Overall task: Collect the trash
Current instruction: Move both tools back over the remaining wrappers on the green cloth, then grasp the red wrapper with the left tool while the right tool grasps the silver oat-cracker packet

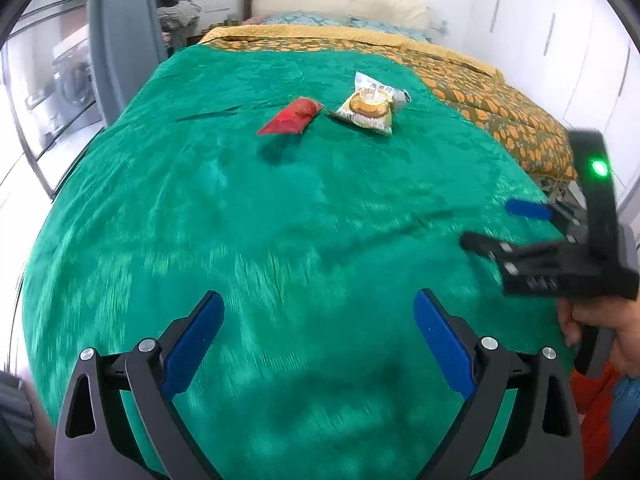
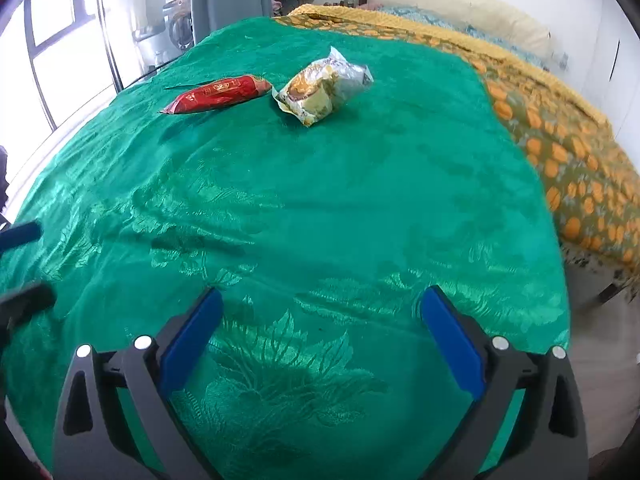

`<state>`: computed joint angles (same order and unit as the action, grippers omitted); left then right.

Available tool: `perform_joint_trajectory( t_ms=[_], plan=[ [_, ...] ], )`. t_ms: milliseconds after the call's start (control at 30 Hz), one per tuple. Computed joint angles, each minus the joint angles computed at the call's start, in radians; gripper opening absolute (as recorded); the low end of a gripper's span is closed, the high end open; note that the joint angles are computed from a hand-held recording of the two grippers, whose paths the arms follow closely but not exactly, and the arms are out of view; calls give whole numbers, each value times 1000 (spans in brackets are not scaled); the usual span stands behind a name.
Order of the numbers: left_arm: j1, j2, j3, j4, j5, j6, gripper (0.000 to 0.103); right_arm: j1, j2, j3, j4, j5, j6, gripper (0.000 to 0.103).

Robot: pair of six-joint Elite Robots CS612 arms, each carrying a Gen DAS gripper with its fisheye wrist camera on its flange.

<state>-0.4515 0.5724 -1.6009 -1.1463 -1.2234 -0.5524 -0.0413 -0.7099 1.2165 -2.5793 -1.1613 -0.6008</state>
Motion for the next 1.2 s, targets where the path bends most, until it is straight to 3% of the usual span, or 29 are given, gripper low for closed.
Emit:
perform_joint_trajectory(
  t_ms=[300, 467, 667, 733, 767, 800, 833, 967, 1200],
  plan=[
    [92, -107, 259, -182, -38, 198, 94, 3, 7, -13, 19, 4, 17, 97],
    [117, -180, 430, -226, -38, 297, 91, 2, 7, -14, 21, 4, 20, 97],
    [134, -237, 564, -242, -72, 297, 67, 2, 8, -15, 22, 4, 21, 98],
    [138, -245, 585, -251, -91, 288, 47, 2, 8, -14, 21, 4, 21, 98],
    [140, -247, 591, -252, -102, 281, 39, 2, 8, -14, 21, 4, 21, 98],
    [143, -248, 594, -251, -123, 265, 25, 2, 8, -14, 21, 4, 22, 98],
    [143, -246, 590, -253, -125, 252, 23, 2, 8, -14, 21, 4, 22, 97],
    [136, -224, 523, -217, -95, 162, 19, 2, 8, -14, 20, 4, 22, 97],
    [94, -123, 243, -47, -36, -34, 19, 2, 8, -14, 19, 2, 21, 97]
  ],
)
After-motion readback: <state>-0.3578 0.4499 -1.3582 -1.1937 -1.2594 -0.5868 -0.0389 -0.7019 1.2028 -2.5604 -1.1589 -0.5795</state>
